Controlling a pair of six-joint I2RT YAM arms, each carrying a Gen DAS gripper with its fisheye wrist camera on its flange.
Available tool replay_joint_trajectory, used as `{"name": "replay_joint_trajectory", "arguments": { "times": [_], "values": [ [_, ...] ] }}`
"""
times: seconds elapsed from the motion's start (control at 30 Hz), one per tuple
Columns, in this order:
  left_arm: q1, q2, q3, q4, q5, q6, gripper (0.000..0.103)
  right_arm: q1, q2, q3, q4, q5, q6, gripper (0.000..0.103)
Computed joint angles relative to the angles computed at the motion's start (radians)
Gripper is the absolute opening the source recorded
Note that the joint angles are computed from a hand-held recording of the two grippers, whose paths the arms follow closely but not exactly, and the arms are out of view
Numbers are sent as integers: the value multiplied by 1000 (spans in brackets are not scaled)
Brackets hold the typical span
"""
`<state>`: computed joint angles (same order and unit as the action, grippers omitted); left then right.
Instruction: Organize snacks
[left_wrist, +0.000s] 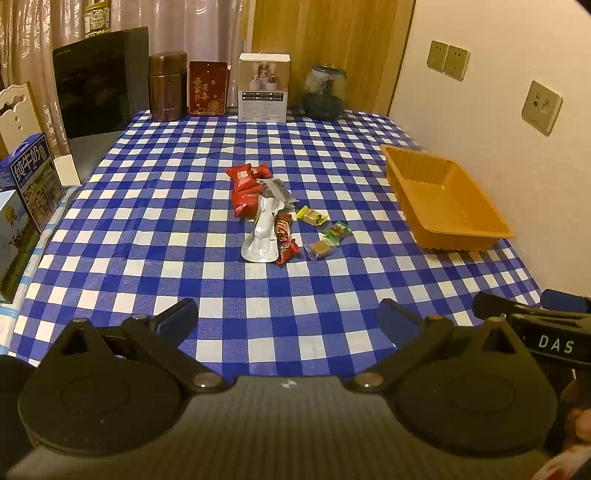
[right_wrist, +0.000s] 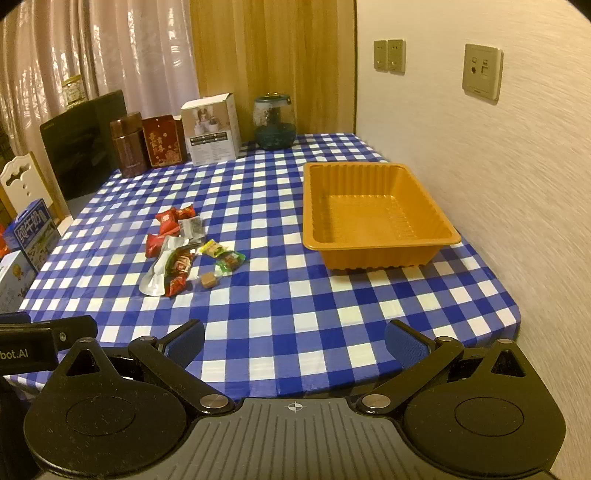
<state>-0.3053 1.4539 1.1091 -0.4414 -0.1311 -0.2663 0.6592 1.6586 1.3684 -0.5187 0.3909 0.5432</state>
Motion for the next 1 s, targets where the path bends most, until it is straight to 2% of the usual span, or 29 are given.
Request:
{"name": "replay_joint_trajectory", "arguments": {
  "times": [1.0],
  "values": [
    [0,-5,-6,4,6,-3,103,-1,-4,-3,2,2,-1,103]
  ]
}}
